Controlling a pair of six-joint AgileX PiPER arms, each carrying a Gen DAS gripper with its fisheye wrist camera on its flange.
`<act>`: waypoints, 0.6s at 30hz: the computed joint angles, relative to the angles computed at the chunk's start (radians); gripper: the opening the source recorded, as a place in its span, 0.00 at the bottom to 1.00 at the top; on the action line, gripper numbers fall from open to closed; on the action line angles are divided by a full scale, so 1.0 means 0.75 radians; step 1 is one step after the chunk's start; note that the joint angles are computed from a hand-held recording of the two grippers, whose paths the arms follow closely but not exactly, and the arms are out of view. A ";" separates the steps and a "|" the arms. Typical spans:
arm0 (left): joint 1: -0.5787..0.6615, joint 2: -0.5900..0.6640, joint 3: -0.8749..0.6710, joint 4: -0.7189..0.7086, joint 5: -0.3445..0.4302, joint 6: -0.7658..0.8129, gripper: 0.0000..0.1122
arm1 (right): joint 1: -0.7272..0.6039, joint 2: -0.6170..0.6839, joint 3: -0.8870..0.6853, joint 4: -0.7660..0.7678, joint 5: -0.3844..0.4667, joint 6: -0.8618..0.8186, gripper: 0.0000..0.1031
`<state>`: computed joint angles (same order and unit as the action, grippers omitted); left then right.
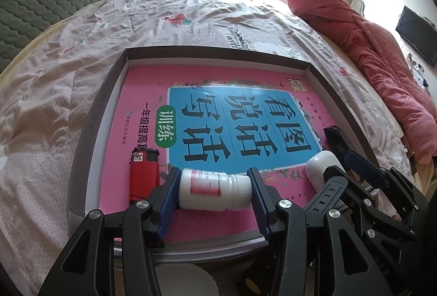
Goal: Organize rigid objects
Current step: 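Lower and release the pill bottle into the box while the right tool releases the earbud case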
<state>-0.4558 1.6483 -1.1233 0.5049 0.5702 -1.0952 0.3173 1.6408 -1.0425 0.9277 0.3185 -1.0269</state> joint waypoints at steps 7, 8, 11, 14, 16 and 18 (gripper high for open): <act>0.002 0.000 -0.008 -0.018 0.016 0.008 0.46 | -0.001 -0.003 0.004 -0.001 -0.016 -0.005 0.41; 0.003 -0.001 -0.008 -0.023 0.018 0.008 0.47 | -0.002 -0.002 0.003 -0.003 -0.018 0.000 0.41; 0.006 -0.004 -0.010 -0.028 0.032 0.006 0.50 | -0.009 -0.002 0.002 0.008 -0.024 -0.005 0.41; 0.010 -0.013 -0.004 -0.039 0.033 0.007 0.50 | -0.017 -0.002 -0.001 0.010 -0.027 -0.001 0.41; 0.009 -0.020 -0.001 -0.040 0.037 0.004 0.51 | -0.023 -0.001 0.000 0.022 -0.027 -0.008 0.41; 0.003 -0.028 0.000 -0.030 0.048 -0.005 0.51 | -0.026 -0.004 0.001 0.035 -0.029 -0.019 0.41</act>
